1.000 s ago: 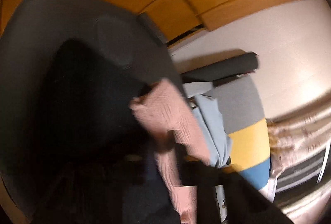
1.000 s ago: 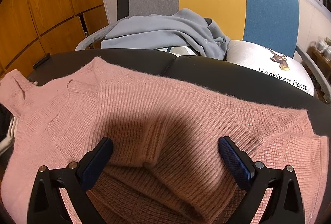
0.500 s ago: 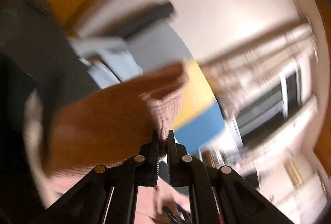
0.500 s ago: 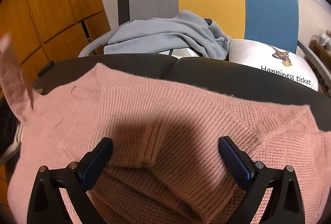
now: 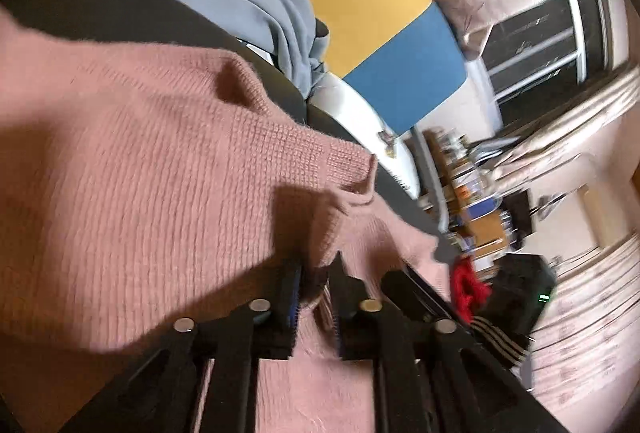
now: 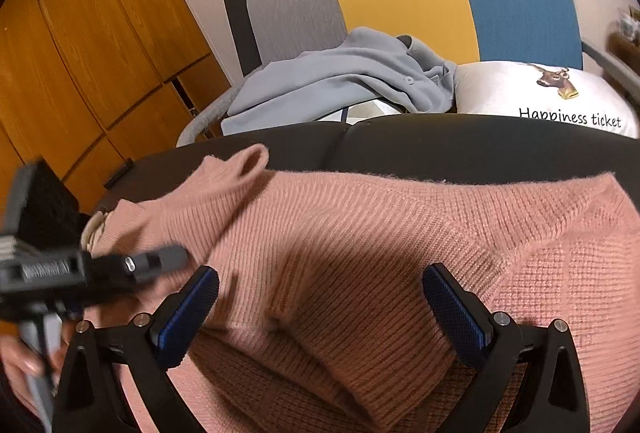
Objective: Fold clothes
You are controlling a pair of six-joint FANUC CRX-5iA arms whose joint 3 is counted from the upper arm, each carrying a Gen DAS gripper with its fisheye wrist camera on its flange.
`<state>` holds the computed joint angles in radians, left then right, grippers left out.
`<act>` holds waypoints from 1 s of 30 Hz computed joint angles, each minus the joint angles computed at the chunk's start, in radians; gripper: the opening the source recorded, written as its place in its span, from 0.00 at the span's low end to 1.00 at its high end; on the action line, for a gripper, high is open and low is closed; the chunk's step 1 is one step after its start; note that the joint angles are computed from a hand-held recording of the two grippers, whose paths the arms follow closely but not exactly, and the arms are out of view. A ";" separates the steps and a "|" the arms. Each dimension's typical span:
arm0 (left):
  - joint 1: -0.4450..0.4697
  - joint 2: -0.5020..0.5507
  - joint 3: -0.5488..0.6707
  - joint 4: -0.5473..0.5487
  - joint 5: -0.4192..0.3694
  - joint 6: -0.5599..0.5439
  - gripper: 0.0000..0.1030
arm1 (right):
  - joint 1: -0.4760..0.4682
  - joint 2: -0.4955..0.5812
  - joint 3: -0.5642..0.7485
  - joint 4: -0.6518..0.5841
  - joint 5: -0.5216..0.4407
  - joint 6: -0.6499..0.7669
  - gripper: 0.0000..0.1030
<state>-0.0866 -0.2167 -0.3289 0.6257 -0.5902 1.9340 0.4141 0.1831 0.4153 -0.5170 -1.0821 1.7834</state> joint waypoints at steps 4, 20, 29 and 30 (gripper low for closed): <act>0.000 -0.111 -0.091 0.021 0.066 -0.013 0.23 | -0.009 0.016 0.036 -0.011 -0.047 -0.010 1.00; 0.106 -0.333 -0.254 -0.156 -0.017 0.151 0.22 | -0.065 0.068 0.154 -0.332 -0.249 -0.206 0.74; 0.103 -0.402 -0.433 0.219 0.138 -0.037 0.24 | 0.065 0.138 0.250 -0.094 -0.260 -0.317 0.08; 0.087 -0.408 -0.463 0.298 0.176 -0.076 0.25 | 0.073 0.139 0.274 -0.081 -0.270 -0.301 0.08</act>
